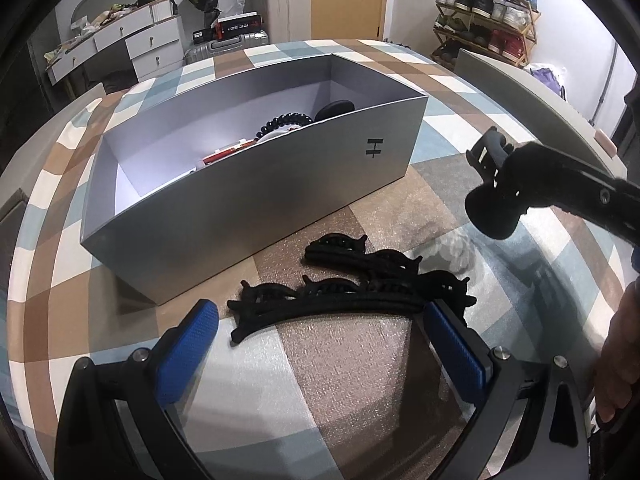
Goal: Organize jewelry
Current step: 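Grasp the long black hair clip with the left gripper while the right gripper holds the claw clip, then carry both clips into the grey box and open both grippers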
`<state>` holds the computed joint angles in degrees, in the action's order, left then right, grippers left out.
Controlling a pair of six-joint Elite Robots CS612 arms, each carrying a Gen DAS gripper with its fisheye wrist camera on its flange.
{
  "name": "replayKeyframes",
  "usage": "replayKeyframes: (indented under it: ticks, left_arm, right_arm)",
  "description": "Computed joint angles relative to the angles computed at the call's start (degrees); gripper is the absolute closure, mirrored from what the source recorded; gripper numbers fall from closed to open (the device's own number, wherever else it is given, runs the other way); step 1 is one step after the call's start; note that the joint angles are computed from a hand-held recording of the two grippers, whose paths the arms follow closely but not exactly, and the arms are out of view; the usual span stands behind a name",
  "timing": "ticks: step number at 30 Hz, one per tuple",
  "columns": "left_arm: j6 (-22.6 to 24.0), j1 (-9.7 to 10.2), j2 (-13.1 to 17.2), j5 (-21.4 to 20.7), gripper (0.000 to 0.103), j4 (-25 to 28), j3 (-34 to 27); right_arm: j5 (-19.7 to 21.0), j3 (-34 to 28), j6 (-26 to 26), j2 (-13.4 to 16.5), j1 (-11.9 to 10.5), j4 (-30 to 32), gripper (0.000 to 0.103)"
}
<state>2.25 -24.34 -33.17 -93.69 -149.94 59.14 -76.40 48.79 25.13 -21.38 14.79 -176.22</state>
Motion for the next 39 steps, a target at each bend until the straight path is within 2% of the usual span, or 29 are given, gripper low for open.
replayKeyframes:
  ticks: [3, 7, 9, 18, 29, 39]
  left_arm:
    - [-1.3, 0.29, 0.2, -1.7, 0.003, 0.0, -0.4]
    - [-0.5, 0.13, 0.4, -1.5, 0.003, -0.4, -0.6]
    - [0.0, 0.14, 0.3, -2.1, 0.009, -1.0, -0.3]
    - [-0.1, 0.3, 0.1, -3.6, 0.009, -1.6, 0.0]
    - [0.6, 0.02, -2.3, -1.7, 0.009, -8.3, 4.2]
    - [-0.6, 0.59, -3.1, -0.9, 0.009, -13.6, 4.9]
  right_arm:
    - [0.2, -0.1, 0.2, 0.1, 0.0, -0.1, 0.048]
    - [0.2, 0.1, 0.3, 0.1, 0.0, 0.0, 0.048]
    - [0.2, 0.2, 0.2, 0.0, 0.0, 0.0, 0.048]
    - [0.3, -0.1, 0.4, 0.1, -0.1, 0.2, 0.048]
    - [0.2, 0.0, -0.2, -0.1, 0.1, -0.5, 0.048]
    - [0.6, -1.3, -2.3, -0.3, 0.6, -1.0, 0.048]
